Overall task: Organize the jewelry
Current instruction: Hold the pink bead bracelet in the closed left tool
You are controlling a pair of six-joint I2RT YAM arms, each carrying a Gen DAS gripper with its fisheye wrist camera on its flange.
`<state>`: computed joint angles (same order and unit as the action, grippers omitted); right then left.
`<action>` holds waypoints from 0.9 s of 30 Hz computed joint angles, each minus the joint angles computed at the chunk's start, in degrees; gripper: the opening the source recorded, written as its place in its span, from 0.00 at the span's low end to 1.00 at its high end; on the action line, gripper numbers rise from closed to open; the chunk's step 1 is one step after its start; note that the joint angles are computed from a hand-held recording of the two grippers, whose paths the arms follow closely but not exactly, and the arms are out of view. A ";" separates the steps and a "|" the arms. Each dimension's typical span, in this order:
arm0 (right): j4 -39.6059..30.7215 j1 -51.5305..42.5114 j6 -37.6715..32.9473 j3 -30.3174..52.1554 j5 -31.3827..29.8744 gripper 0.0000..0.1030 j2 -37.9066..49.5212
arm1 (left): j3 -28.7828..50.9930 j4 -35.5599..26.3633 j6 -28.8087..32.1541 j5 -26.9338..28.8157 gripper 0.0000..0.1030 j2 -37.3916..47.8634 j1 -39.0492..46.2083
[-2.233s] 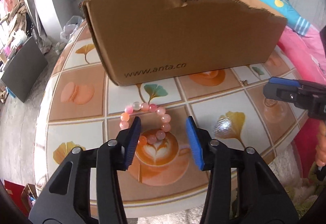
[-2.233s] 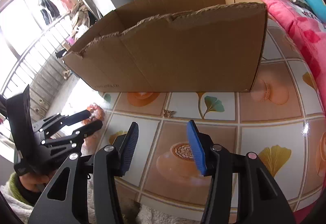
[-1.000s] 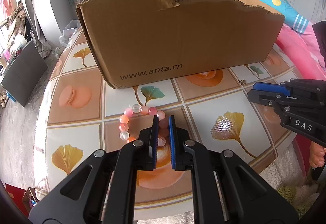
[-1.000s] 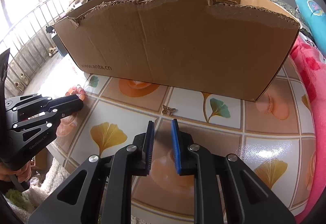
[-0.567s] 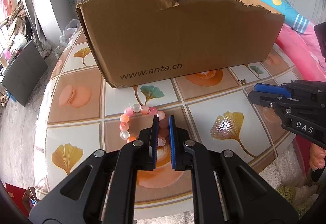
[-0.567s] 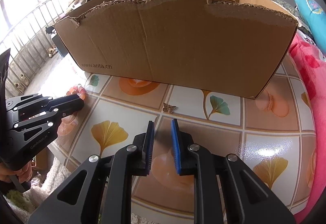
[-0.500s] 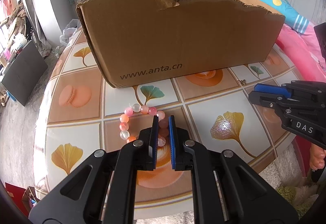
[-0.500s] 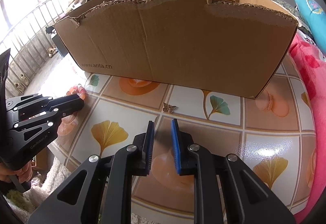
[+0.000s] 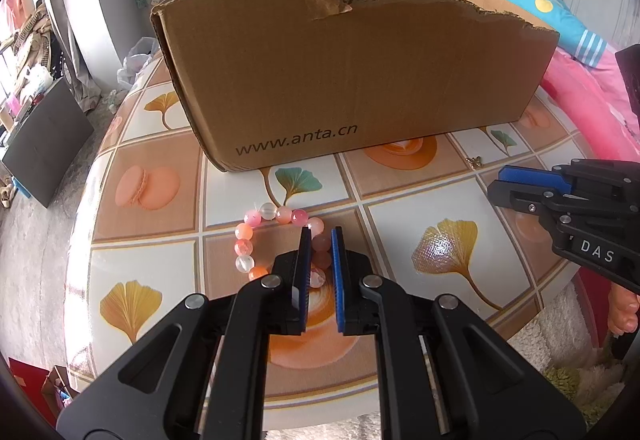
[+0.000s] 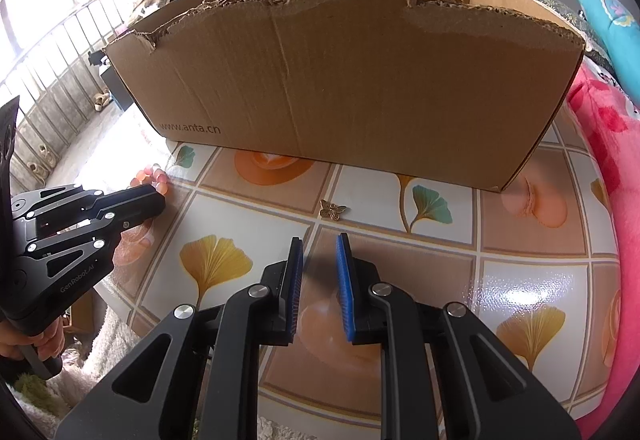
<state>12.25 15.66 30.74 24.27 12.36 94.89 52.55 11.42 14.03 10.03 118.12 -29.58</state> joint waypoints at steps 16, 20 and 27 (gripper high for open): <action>-1.76 0.54 -0.01 1.57 0.60 0.17 0.87 | -0.24 0.48 -0.12 0.23 0.09 0.09 0.14; -2.33 0.69 0.18 2.09 0.81 0.17 1.22 | -0.15 0.41 -0.12 0.36 0.09 0.13 0.14; -2.89 0.94 0.60 2.76 1.24 0.17 1.71 | -0.19 0.41 -0.17 0.36 0.09 -0.04 -0.04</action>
<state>9.37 16.60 31.33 27.04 13.60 96.60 52.36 11.84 13.86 10.39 118.08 -29.62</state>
